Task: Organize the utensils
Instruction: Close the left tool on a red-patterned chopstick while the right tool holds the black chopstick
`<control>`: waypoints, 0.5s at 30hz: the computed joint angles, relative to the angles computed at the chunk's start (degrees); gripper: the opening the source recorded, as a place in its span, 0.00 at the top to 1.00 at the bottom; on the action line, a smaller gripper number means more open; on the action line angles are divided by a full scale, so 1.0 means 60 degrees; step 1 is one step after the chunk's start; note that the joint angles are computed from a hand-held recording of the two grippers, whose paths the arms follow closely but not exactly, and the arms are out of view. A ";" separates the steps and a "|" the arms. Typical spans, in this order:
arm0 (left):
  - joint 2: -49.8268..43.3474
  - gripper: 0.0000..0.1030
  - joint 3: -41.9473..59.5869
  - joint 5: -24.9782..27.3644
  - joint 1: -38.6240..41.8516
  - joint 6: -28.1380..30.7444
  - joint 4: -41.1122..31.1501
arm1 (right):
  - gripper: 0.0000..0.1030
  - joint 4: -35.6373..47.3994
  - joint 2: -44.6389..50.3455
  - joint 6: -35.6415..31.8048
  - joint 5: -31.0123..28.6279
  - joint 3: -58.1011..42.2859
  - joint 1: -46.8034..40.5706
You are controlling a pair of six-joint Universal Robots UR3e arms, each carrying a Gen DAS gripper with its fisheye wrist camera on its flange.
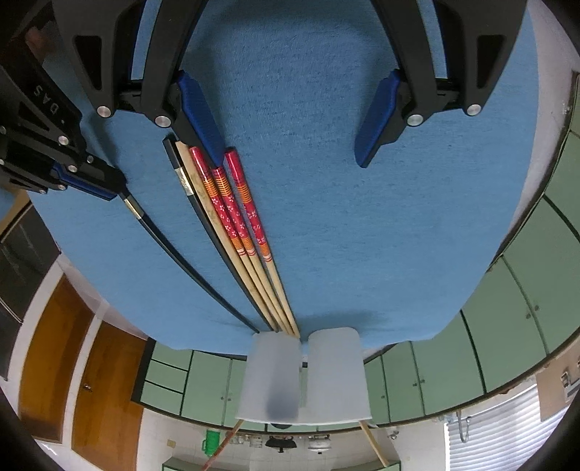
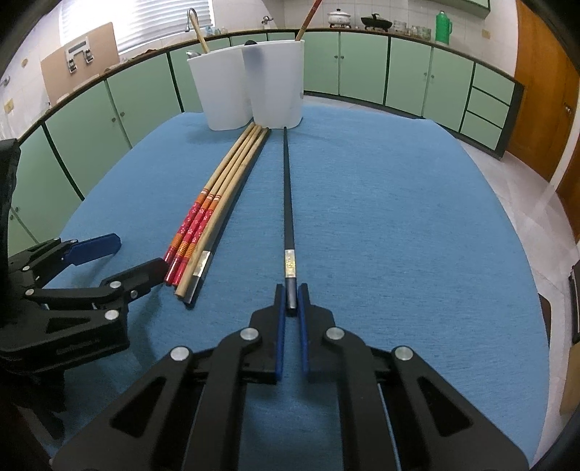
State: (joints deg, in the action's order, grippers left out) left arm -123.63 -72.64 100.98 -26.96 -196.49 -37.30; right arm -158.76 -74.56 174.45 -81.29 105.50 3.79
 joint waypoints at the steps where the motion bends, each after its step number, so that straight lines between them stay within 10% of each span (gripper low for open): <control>1: -0.0014 0.33 -0.0004 0.0048 -0.0031 -0.0028 0.0040 | 0.94 -0.0004 -0.0027 -0.0013 0.0058 0.0039 -0.0040; 4: 0.0121 0.52 -0.0277 -0.0064 -0.0016 -0.0034 0.0318 | 0.92 0.0025 -0.0073 -0.0030 0.0351 0.0105 -0.0199; 15: -0.0196 0.70 0.0241 -0.0211 -0.0134 -0.0102 0.0227 | 0.92 0.0061 -0.0111 -0.0087 0.0800 0.0183 -0.0455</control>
